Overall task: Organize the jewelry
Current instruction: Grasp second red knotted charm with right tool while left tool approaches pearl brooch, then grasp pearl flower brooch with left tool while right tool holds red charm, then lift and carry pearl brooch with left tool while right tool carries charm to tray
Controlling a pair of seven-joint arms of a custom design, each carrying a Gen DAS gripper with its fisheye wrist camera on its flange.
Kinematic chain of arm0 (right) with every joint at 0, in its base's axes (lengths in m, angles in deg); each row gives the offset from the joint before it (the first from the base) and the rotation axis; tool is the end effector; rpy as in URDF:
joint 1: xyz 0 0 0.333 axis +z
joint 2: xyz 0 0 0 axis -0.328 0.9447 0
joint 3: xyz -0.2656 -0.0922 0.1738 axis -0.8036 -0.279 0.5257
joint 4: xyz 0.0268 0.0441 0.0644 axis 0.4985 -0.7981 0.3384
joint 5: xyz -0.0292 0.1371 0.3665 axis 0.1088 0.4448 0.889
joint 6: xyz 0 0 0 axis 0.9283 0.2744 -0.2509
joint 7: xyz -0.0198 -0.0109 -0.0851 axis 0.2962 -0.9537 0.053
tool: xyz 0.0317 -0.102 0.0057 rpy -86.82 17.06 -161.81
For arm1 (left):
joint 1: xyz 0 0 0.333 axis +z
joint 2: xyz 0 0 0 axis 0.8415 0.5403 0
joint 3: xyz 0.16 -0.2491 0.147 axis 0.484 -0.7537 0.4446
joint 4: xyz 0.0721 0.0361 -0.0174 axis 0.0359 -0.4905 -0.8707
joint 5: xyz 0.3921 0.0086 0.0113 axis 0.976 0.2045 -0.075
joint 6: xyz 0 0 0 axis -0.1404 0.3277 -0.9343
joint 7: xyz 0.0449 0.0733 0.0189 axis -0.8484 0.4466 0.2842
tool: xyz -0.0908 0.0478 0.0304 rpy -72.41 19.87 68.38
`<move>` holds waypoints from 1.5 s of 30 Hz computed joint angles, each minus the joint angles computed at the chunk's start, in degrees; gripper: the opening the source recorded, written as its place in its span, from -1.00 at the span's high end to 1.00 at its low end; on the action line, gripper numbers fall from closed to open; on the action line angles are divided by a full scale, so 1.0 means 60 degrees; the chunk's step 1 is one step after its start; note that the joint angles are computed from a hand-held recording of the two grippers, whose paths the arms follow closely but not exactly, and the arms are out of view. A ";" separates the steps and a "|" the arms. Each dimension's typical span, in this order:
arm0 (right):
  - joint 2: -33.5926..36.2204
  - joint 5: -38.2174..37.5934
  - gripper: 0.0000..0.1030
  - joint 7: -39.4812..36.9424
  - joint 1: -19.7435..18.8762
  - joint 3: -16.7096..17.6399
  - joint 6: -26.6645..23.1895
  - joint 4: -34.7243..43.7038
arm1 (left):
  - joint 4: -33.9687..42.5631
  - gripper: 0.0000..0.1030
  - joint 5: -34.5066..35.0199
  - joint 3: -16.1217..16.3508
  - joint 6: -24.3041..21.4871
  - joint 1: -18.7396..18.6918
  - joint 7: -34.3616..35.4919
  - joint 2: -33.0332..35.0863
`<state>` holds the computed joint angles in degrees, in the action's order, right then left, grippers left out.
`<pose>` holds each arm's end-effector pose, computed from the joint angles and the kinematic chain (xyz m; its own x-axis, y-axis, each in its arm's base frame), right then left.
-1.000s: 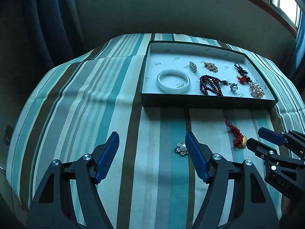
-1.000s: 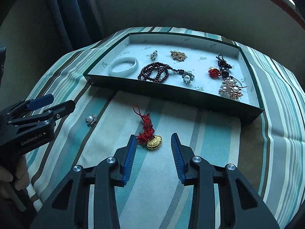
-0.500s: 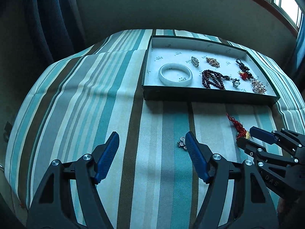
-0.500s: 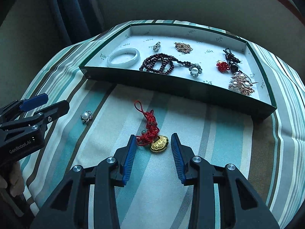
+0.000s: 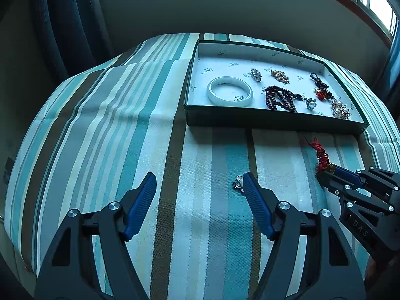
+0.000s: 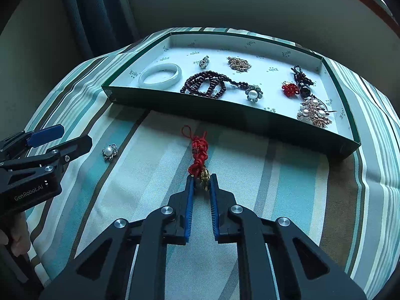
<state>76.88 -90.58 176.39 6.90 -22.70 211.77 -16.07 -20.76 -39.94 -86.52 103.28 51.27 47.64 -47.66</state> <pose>0.6287 0.3167 0.5235 0.1108 -0.9879 -0.1084 -0.8454 -0.0364 -0.5329 0.6667 -0.1793 0.5361 -0.2063 -0.9781 -0.0261 -0.8037 0.1846 -0.5657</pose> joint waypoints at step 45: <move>-0.0999 -0.0771 0.76 0.1143 -0.0402 0.0059 0.0340 -0.1229 | 0.0294 0.58 -0.0907 -0.0349 -0.0302 -0.0085 0.1623 0.0449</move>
